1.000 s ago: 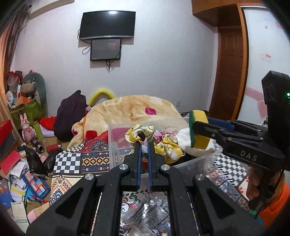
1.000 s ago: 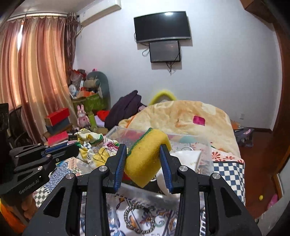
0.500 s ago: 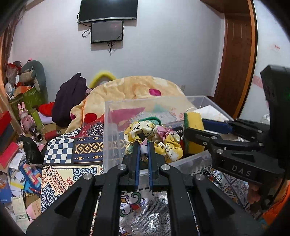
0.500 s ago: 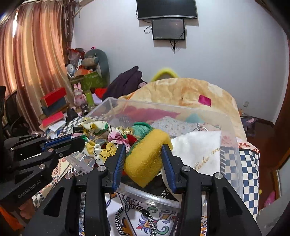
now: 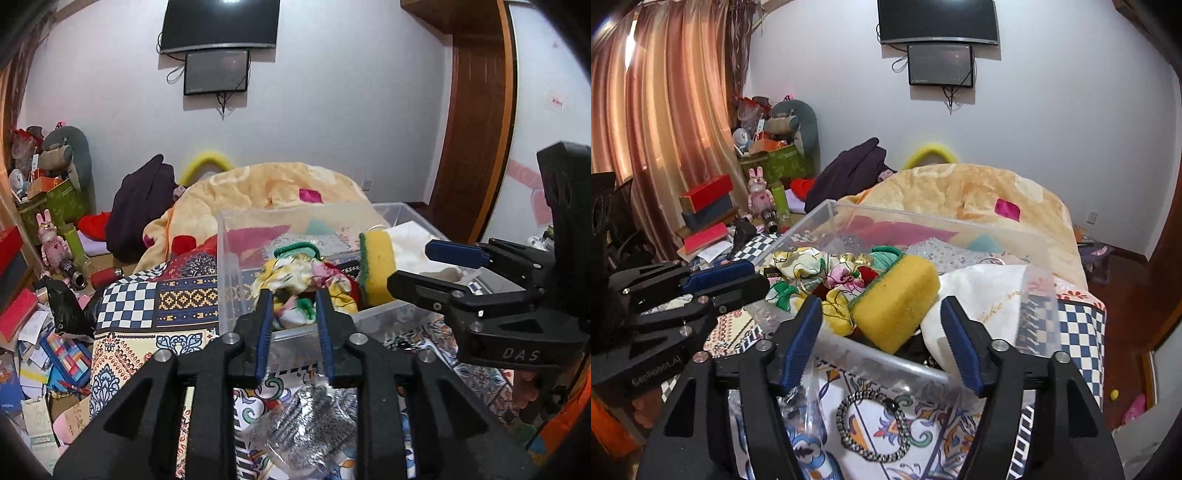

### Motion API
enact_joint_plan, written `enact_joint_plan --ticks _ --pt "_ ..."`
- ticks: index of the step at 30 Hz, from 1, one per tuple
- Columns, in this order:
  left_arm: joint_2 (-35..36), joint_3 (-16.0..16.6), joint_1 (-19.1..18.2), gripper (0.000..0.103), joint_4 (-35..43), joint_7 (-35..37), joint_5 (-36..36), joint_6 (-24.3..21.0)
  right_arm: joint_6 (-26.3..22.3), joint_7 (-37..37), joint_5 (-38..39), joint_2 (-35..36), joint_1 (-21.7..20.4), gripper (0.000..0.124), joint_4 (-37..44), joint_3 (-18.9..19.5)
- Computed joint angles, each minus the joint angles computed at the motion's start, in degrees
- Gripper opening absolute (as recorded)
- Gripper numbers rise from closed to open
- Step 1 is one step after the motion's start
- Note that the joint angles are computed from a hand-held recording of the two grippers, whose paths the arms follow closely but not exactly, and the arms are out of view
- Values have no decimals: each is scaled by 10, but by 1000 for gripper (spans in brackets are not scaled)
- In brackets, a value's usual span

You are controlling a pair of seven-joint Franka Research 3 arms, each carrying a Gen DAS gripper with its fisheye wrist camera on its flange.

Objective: Organize soft objects
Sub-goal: 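Open both tools to drop the cloth and sponge into the box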

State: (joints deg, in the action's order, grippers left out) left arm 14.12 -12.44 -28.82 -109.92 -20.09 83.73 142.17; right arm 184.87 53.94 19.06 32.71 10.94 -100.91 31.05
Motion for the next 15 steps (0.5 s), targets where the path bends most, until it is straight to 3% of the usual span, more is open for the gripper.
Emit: enact_joint_plan --ticks 2,9,13,15 --pt "-8 -1 -4 35 -7 -11 11 -4 15 -3 1 -6 -20 68 -17 21" --pt "-22 -17 -14 73 -23 -23 30 -31 44 23 -37 -11 -109 75 -75 102" --pt "-17 -21 -17 92 -29 -17 23 -41 33 44 -62 -16 -117 75 -99 97" --pt "-9 -22 -16 94 -31 -13 10 -32 29 52 -65 -21 -111 75 -108 85"
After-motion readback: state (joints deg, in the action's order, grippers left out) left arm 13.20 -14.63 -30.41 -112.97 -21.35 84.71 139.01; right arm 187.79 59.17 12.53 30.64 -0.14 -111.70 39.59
